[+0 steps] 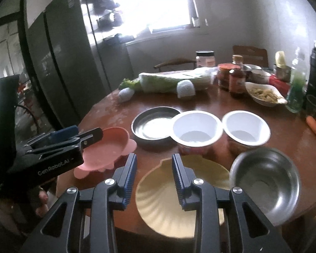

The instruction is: Organize plates and bowls

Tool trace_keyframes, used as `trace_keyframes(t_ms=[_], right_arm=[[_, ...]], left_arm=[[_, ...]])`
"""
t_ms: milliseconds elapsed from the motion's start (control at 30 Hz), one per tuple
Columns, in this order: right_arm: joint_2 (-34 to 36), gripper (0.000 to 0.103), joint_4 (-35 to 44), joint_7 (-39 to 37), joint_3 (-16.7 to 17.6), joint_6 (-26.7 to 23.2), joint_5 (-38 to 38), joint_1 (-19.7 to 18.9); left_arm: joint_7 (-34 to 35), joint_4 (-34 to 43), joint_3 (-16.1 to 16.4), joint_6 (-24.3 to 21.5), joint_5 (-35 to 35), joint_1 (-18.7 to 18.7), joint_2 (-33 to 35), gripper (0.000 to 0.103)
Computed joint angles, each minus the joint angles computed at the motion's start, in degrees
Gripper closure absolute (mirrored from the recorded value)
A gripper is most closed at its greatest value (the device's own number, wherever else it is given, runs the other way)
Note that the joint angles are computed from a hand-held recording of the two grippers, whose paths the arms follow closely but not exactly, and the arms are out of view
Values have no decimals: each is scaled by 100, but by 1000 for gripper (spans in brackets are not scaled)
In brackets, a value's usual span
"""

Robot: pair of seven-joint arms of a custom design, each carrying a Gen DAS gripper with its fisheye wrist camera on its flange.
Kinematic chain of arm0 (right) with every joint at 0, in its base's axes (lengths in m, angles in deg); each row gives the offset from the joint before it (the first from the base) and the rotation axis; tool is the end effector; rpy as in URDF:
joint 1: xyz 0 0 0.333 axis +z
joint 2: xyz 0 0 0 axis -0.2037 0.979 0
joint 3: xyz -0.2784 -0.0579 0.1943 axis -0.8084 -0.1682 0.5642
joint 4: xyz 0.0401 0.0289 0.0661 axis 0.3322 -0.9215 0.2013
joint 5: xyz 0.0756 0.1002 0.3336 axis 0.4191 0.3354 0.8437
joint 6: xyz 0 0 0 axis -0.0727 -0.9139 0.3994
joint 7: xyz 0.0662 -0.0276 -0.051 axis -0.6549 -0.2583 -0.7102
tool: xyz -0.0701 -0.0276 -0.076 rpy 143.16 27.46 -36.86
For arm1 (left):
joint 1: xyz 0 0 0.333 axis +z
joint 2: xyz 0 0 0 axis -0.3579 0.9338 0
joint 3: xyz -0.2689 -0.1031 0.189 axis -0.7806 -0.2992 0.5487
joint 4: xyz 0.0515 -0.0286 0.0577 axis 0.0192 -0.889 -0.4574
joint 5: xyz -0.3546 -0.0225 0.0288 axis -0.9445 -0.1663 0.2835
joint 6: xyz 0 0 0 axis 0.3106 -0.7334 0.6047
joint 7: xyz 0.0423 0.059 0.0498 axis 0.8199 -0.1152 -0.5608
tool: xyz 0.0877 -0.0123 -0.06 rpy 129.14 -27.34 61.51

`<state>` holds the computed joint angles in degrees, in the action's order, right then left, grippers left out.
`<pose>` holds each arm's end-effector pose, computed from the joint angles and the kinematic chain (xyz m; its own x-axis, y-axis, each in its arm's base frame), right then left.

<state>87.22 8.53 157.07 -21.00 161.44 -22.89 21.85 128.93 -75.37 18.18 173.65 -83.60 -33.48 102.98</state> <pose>0.6443 0.3615 0.5171 -0.2555 -0.9497 -0.1810 -0.5359 0.2950 -0.7911 0.7502 -0.2729 0.5209 -0.6292 -0.7747 0.0624 -0.5016 0.3434 -0.7940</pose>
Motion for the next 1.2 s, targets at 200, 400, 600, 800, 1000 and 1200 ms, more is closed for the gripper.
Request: trace_keyframes(t_ms=[200,400,600,800,1000,1200], right_arm=[[-428,68,-700,436,2,-46,-296,78],[-760,68,-1253,741,203,-194,-463,-17],[-861,68,-1597,763,443,-182,-202,-218],[-815,68,-1639,687,505,-369,-44,-214],[-797,67,-1769,831,514,-237,167,-320],[-749,65,-1816,911,477,-106,296,-385]], left_arm=[[85,-272,-33,-16,39,-109,-88,40],[63,-433,31,-138,150,-247,-100,40],[-26,-388,117,-246,297,-347,-12,40],[-126,-106,136,-507,387,-412,197,40],[-188,138,166,-714,484,-480,371,40],[-212,392,177,-917,535,-538,545,40]])
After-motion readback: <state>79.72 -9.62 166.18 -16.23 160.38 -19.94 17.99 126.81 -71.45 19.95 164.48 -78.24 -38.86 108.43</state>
